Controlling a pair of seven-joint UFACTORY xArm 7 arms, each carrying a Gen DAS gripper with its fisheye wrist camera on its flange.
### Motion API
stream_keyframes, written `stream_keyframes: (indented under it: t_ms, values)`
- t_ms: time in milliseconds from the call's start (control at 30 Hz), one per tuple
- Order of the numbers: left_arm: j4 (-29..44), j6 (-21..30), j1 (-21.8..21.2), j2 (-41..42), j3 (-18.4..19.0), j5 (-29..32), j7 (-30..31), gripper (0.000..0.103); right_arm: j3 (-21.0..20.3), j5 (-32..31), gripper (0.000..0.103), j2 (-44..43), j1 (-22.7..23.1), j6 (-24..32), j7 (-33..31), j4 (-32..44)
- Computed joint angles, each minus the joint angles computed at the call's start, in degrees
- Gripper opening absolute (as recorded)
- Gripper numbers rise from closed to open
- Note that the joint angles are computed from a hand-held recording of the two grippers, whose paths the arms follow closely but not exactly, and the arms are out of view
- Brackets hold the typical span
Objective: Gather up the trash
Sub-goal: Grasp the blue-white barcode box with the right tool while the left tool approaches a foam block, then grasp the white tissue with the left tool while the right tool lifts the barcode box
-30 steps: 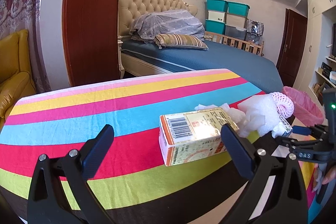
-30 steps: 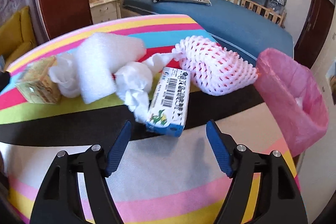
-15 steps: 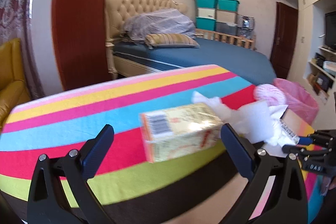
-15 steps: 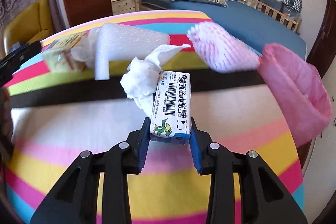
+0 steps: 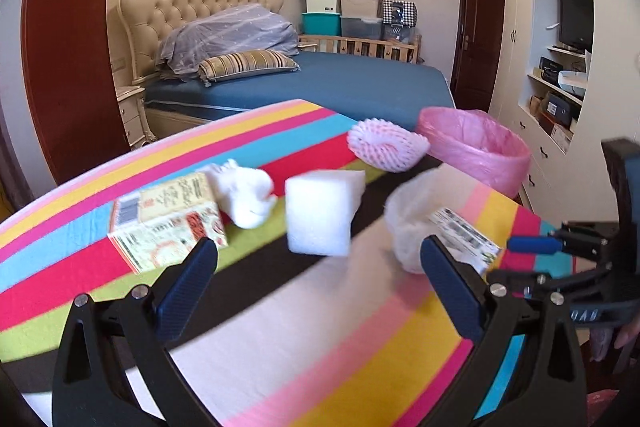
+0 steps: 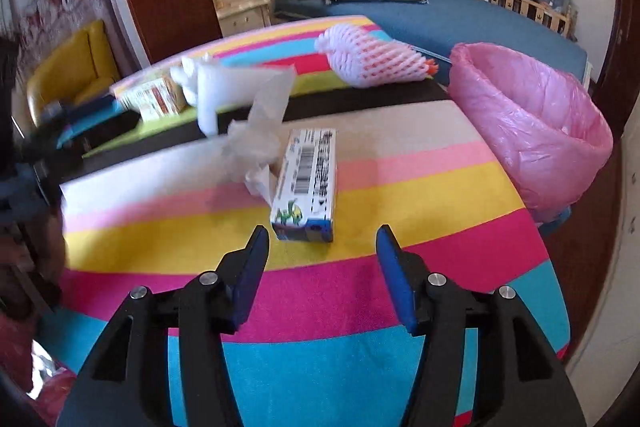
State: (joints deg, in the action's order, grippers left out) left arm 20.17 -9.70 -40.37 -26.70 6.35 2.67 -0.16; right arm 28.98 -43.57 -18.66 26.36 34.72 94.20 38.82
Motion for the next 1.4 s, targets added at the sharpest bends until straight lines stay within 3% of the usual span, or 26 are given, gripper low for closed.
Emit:
stream_keyframes:
  t_ms: [67,233,300,467,633,700,767,1067,1267,1400]
  values:
    - [-0.6,0.2,1.0,-0.2,-1.7,-0.8,-1.4,0.098,0.7,-1.8,0.054,-1.0,-0.7,0.7,1.3,0.3]
    - [-2.1,1.4,7.9,-1.9,-8.7,-1.8,-4.7,0.098,0.6,-5.3,0.054,1.3,-2.1,0.3,0.6,2.8]
    - [-2.7,1.7,11.4,-3.0,-12.2,-1.8,-5.9,0.098,0.4,-6.4,0.049,3.8,-1.8,2.0,-0.5,4.7]
    - [-3.7,2.3,12.2,-4.2,-13.0,-1.4,-7.4,0.098,-1.5,-7.1,0.048,9.3,1.0,9.5,-2.2,8.8]
    - [-2.7,2.4,12.7,-2.4,-14.4,-0.8,-8.4,0.098,-4.9,-7.0,0.046,9.0,3.7,6.5,-1.0,6.4]
    - [-1.9,2.8,11.5,-1.3,-13.6,-0.9,-8.8,0.098,-5.1,-7.2,0.036,8.1,4.2,6.5,-0.6,5.7]
    - [-0.9,2.9,10.5,0.0,-13.2,-1.0,-9.1,0.098,-5.2,-7.7,0.036,6.3,4.3,5.7,-0.1,4.2]
    - [4.9,1.5,13.3,6.7,-21.6,0.1,-11.9,0.098,-1.7,-6.0,0.036,-3.7,2.1,6.3,1.7,-2.3]
    - [9.9,4.1,19.9,11.5,-30.4,2.4,-13.9,0.079,0.5,-3.5,0.036,-8.6,0.1,5.7,1.5,-5.8]
    - [14.2,9.4,23.0,14.9,-33.2,6.2,-16.7,0.067,1.7,-2.1,0.036,-11.4,-1.4,4.3,1.4,-7.8]
